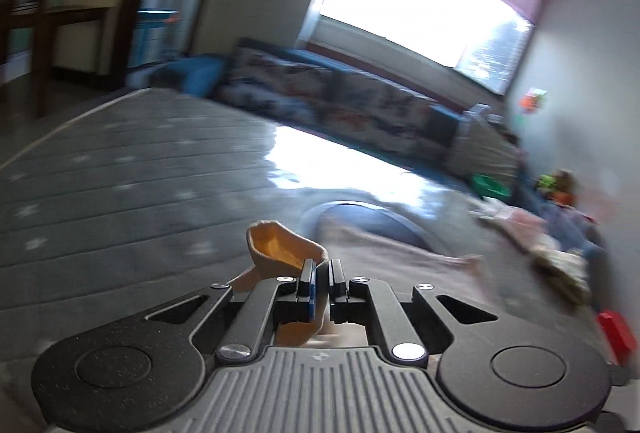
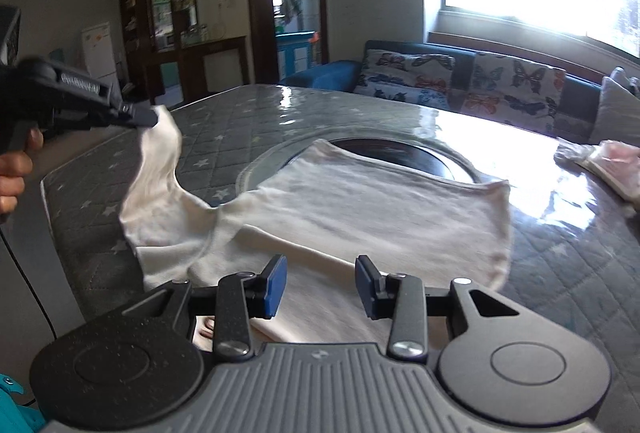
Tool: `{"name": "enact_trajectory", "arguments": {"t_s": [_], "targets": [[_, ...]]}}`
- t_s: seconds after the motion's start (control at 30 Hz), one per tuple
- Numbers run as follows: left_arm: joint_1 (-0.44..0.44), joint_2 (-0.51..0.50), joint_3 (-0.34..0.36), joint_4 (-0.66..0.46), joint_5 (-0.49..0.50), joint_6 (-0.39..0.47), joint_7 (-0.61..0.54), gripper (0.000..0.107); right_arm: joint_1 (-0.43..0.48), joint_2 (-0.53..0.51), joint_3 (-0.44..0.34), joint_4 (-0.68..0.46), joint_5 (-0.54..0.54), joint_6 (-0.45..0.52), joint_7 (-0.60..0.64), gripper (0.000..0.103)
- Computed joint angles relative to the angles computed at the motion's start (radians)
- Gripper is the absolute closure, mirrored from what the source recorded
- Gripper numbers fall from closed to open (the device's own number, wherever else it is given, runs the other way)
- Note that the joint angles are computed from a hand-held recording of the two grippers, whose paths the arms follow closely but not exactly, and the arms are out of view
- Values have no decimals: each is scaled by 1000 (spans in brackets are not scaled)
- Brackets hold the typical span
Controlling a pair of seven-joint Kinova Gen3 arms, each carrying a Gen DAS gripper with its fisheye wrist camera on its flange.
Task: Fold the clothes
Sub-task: 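Grasp the other sleeve cuff with the left gripper and lift it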
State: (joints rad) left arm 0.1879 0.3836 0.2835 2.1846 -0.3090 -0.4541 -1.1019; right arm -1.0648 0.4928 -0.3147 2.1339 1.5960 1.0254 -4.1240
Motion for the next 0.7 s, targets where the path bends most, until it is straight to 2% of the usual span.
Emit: {"name": "enact_trajectory", "arguments": {"t_s": [0.2,0.37,0.5,0.57,0.67,0.7], "targets": [[-22,57,148,-82,-175,32,87,101,-40,-21,-17,68,-47,72,-100,65],[27,115,208,-152,-238,83,101,101,-73,-29,-33,112,-108,123,-177,65],[23,174,279,-199,-287,160,103,100,-93,-32,-41,138,-142,138,-237,65],[9,198,321,-213,-300,208,82,93,-98,-33,-43,146,-154,140,-254,65],[-65,241,417,-210,-337,259,49,86,-106,-32,-44,152,-169,147,-272,65],[-85,250,439,-204,-342,264,34,80,-107,-33,-44,152,-172,148,-275,65]]}}
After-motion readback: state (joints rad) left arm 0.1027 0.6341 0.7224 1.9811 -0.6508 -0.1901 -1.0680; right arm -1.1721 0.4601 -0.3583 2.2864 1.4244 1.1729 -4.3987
